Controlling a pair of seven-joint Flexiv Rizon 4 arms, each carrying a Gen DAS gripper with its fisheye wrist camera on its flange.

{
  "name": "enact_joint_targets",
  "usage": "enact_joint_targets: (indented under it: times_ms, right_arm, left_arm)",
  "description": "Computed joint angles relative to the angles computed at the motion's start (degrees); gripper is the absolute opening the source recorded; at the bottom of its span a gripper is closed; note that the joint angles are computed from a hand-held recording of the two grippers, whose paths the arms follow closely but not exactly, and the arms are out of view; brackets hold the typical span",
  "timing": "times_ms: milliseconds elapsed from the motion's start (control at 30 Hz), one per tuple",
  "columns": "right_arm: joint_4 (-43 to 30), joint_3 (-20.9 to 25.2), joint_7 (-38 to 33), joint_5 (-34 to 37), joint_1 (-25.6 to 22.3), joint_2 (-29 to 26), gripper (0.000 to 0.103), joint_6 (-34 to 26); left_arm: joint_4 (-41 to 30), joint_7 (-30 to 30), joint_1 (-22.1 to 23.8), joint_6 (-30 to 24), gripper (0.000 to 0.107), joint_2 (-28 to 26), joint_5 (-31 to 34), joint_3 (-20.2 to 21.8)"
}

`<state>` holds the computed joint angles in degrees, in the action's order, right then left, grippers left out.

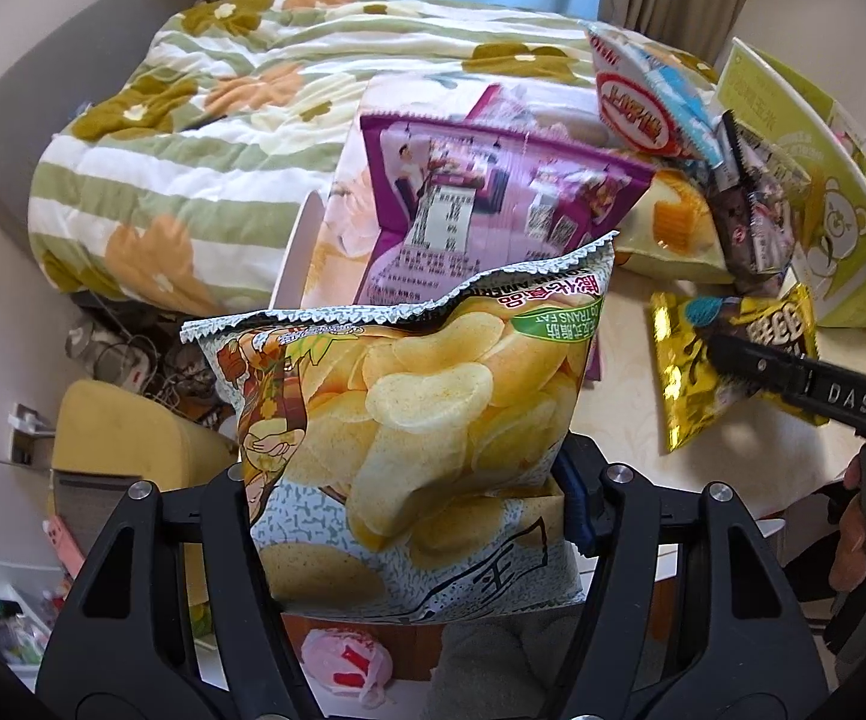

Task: Organize snacks
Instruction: 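Grasp the potato-chip bag with the left tool while the right tool grasps the gold bag, then carry both held bags over the lime-green box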

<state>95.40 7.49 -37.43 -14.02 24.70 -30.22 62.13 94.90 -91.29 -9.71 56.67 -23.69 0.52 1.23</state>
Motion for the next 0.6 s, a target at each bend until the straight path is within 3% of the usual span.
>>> enact_joint_targets:
  times_ms: [267,600]
  right_arm:
    - [2.29,0.12,1.27,-0.36,0.59,2.65,0.045,1.14]
    - [6.40,-0.28,4.47,-3.18,0.67,9.64,0.045,1.42]
  left_arm:
    - [-1.63,3.18,0.40,0.56,0.062,0.95,-1.44,-1.29]
    - [-8.42,9.42,0.40,-0.55,0.062,-0.13,-5.83,-4.16]
